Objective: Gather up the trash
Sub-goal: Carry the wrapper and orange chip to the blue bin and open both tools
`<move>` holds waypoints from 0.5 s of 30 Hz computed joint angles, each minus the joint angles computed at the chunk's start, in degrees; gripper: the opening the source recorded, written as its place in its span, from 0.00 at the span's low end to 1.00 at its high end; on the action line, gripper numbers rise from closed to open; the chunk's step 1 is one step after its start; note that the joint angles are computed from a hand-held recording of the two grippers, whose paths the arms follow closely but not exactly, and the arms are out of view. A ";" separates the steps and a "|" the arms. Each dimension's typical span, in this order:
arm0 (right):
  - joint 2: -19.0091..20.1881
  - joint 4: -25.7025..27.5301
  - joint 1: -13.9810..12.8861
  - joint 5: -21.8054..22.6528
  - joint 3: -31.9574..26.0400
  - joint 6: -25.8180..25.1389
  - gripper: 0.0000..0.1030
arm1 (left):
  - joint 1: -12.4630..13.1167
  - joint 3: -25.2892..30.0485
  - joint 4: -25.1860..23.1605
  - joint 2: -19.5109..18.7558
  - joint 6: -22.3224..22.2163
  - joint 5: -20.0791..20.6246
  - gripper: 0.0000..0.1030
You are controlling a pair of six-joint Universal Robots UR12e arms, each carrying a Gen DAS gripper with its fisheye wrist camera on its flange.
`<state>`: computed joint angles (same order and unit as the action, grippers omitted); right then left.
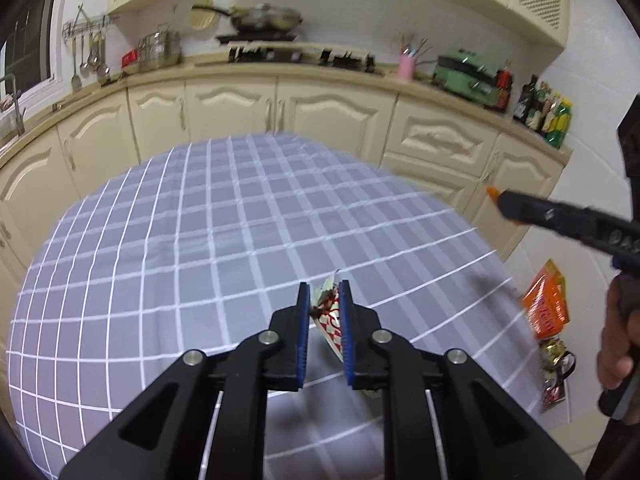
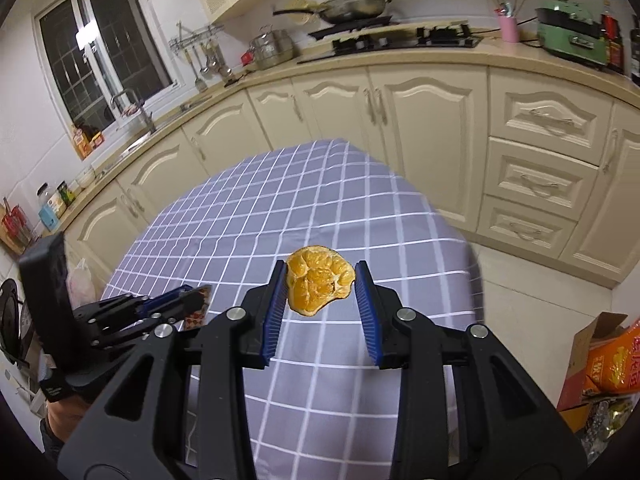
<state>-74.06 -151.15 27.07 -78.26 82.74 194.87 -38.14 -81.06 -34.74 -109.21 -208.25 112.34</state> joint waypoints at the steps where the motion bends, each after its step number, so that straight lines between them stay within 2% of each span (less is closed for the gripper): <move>1: -0.46 -0.38 -0.22 -0.32 0.52 0.12 0.33 | -0.40 0.63 0.71 -0.29 0.53 0.32 0.13; 7: -4.72 -2.86 -2.66 -3.76 5.40 1.84 0.33 | -3.18 6.68 5.96 -3.80 5.56 -0.62 0.13; 10: -7.83 -2.99 -4.83 -6.79 9.34 3.53 0.33 | -4.39 10.66 7.47 -6.59 7.43 -3.48 0.13; 15: -12.40 -1.07 -8.71 -11.21 15.48 7.67 0.33 | -6.22 18.14 5.90 -12.23 9.79 -9.87 0.13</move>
<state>-86.46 -152.22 18.36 -89.46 98.22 202.54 -44.37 -62.93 -28.84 -121.43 -198.46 102.47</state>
